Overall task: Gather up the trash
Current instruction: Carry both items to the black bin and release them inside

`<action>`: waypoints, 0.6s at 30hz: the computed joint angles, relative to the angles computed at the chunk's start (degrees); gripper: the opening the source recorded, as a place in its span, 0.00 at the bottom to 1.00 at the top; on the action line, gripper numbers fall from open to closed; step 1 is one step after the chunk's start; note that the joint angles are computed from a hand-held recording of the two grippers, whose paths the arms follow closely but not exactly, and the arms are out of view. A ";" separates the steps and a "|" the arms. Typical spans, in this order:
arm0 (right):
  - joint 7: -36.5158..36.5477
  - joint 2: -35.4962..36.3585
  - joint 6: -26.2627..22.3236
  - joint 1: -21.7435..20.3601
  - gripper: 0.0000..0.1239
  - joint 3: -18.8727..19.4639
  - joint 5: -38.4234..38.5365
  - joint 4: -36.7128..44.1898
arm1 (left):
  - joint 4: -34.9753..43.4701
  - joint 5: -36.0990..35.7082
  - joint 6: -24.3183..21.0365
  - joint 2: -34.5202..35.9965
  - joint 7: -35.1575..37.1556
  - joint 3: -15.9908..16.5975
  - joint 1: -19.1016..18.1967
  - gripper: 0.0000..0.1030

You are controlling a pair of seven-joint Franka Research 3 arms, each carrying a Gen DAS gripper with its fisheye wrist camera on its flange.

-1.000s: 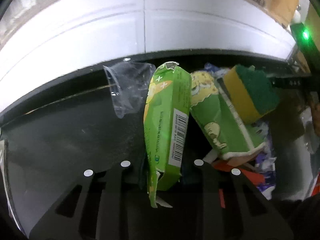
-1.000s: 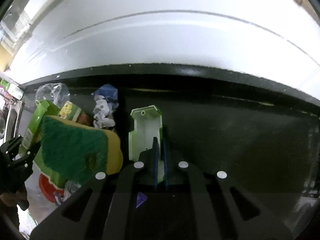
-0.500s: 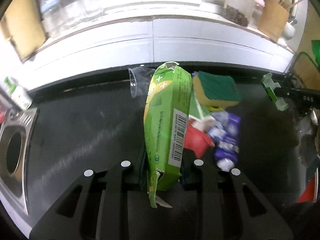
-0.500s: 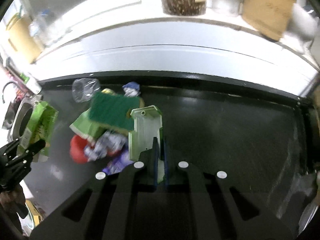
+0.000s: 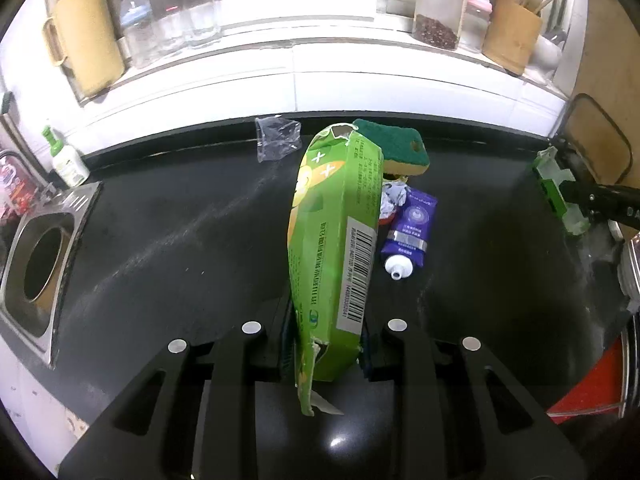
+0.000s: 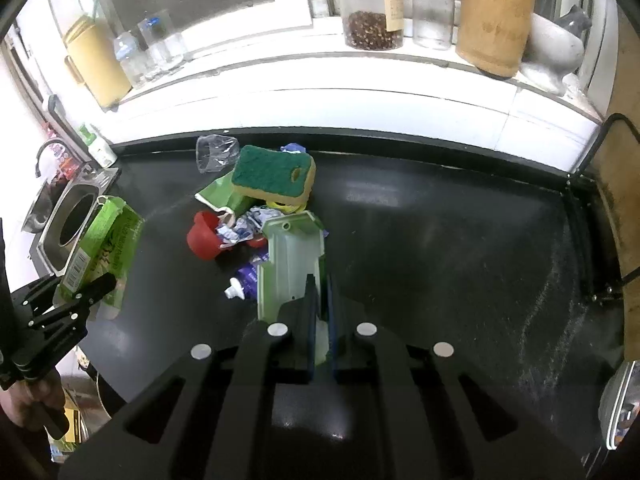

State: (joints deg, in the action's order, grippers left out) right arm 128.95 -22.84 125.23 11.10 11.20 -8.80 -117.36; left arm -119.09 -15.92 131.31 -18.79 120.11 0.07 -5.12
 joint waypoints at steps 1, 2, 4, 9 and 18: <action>-0.13 -0.06 0.06 0.16 0.05 0.13 -0.02 0.16 | -0.54 0.23 0.10 -0.74 -0.42 -0.02 0.25 0.24; -0.28 0.01 0.02 0.28 0.05 0.26 -0.08 0.49 | -1.00 0.55 0.17 -1.47 -0.93 0.01 0.49 0.24; -0.76 0.51 0.06 0.72 0.05 0.59 -0.12 1.41 | -1.88 1.24 0.45 -2.96 -2.03 0.31 0.97 0.24; -3.82 5.52 0.86 3.44 0.05 1.50 0.43 6.91 | -3.53 2.96 0.79 -6.28 -5.43 2.04 2.74 0.24; -15.55 26.53 1.80 15.01 0.05 2.66 4.54 28.71 | -9.66 12.69 0.61 -14.54 -14.66 7.25 13.13 0.24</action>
State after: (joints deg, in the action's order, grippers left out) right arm 113.40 3.68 127.04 26.11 13.86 -4.26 -88.64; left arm -128.75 -3.23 131.92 -33.32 105.46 7.32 8.00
